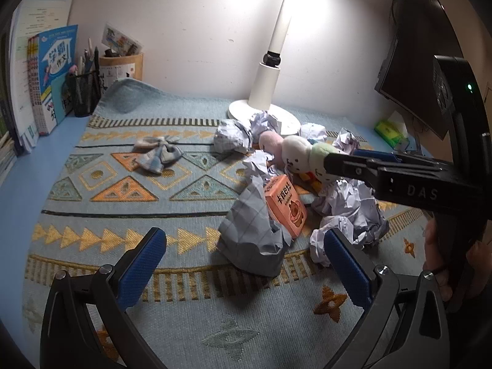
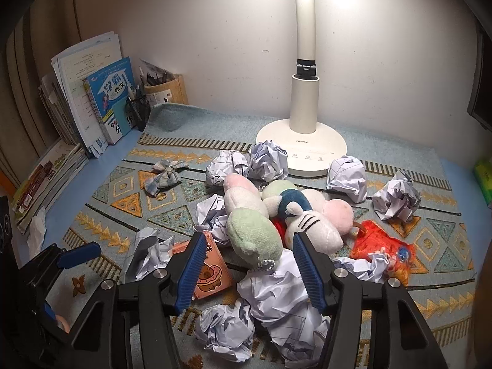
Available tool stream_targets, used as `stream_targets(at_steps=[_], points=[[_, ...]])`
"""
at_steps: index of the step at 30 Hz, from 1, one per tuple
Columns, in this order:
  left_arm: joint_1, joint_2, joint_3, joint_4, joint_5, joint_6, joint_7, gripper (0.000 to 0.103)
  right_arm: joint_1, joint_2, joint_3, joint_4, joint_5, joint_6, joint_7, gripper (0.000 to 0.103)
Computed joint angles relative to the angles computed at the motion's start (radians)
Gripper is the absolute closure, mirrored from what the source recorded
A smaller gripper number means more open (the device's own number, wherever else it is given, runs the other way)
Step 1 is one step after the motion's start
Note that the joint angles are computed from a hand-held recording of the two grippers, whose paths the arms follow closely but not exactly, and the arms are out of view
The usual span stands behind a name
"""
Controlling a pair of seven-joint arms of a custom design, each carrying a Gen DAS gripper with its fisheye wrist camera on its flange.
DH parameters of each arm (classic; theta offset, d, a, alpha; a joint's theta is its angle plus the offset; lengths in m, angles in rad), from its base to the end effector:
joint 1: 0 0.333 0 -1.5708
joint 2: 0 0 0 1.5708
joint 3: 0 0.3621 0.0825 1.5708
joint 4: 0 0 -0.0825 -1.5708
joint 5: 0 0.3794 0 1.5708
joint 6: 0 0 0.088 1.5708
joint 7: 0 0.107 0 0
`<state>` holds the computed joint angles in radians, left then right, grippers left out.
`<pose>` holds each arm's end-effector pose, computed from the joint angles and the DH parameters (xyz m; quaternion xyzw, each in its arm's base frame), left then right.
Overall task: Organize objects
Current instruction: 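Grasp the dango plush with the right tool while the left tool grasps a paper ball, then carry the dango plush and paper ball toward the glass bowl with both tools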
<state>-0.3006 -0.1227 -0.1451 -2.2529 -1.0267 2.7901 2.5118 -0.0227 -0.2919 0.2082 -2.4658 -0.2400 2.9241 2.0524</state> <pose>0.4908 -0.1941 0.5217 -0.4539 0.7884 -0.4052 0.0905 0.4595 0.1094 0.5325 -0.6346 0.6785 -0.2421 0.2798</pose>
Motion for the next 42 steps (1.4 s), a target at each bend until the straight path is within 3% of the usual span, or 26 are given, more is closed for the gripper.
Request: stream_targets(at_steps=[6,10,14,17,20,25,30,36,42], points=[[0.007,0.039,-0.025,0.019,0.092,-0.027,-0.087,0.006,-0.018,0.049,0.017,0.036,-0.062,-0.024,0.04,0.057],[0.02,0.063,-0.033,0.031,0.144,-0.048,-0.158,0.016,-0.006,0.074,0.001,0.053,-0.11,-0.045,0.07,0.072],[0.036,0.082,-0.042,0.039,0.174,-0.068,-0.199,0.047,0.037,0.077,-0.05,0.032,-0.067,0.003,0.045,0.074],[0.04,0.076,-0.046,0.037,0.12,-0.056,-0.169,0.054,0.083,0.062,-0.095,0.006,0.034,0.054,-0.02,0.074],[0.041,0.069,-0.046,0.033,0.108,-0.038,-0.172,0.054,0.108,0.026,-0.11,-0.021,0.138,0.094,-0.083,0.074],[0.029,0.031,-0.041,0.013,0.093,-0.011,-0.159,0.054,0.051,-0.085,-0.055,-0.076,0.192,0.087,-0.088,0.074],[-0.014,-0.027,-0.015,-0.018,0.024,-0.027,-0.096,0.054,-0.029,-0.288,-0.014,-0.192,0.232,0.038,-0.067,0.074],[-0.069,-0.063,-0.01,-0.038,-0.014,-0.029,-0.069,0.054,-0.08,-0.517,-0.036,-0.35,0.301,-0.069,-0.052,0.074],[-0.106,-0.062,-0.034,-0.041,0.051,-0.024,-0.119,0.054,0.001,-0.585,-0.171,-0.461,0.437,-0.106,-0.099,0.074]])
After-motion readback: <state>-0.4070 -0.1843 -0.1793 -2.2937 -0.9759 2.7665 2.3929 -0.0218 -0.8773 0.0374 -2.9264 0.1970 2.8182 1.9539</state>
